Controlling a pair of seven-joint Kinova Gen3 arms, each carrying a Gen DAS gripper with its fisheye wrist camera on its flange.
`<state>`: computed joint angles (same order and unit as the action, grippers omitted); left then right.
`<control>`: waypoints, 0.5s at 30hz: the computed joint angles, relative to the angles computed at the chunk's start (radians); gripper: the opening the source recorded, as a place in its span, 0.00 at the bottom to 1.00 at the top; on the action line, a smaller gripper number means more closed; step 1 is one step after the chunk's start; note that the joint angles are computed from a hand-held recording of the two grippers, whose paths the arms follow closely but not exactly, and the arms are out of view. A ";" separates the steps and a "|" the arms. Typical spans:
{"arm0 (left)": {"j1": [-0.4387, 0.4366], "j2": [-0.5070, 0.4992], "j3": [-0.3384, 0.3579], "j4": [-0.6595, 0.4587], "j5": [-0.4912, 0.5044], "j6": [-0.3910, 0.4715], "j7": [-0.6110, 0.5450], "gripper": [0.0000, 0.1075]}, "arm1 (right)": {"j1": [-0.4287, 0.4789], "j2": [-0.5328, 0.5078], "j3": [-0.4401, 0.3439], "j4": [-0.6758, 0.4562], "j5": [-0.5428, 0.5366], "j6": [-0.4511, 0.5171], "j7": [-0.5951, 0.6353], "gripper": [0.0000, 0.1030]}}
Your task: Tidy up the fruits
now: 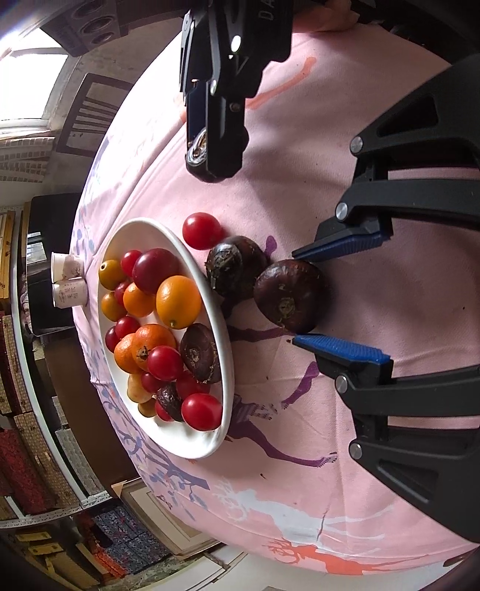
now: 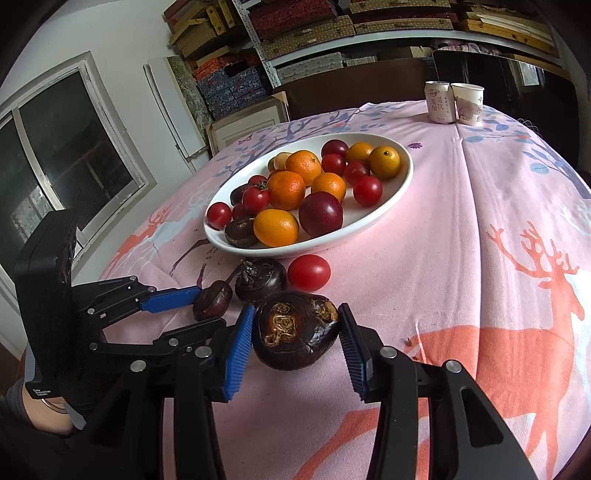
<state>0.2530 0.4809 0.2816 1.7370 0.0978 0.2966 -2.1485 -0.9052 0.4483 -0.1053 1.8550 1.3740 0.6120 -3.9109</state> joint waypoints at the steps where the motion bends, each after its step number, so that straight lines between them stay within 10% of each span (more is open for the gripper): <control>1: -0.003 -0.002 0.003 0.002 0.001 0.004 -0.003 0.37 | 0.001 -0.001 0.000 0.001 0.002 -0.001 -0.001 0.45; 6: -0.030 -0.001 0.025 -0.003 0.026 0.006 -0.017 0.59 | 0.000 0.000 -0.001 0.001 0.002 0.002 -0.002 0.45; 15: -0.096 0.066 0.070 -0.120 0.143 0.183 -0.079 0.43 | 0.001 -0.004 -0.005 0.005 0.010 0.007 -0.007 0.45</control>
<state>0.1573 0.5466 0.3512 1.6167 0.2410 0.4796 -2.2276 -0.9040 0.4441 -0.1102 1.8601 1.3838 0.6190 -3.9184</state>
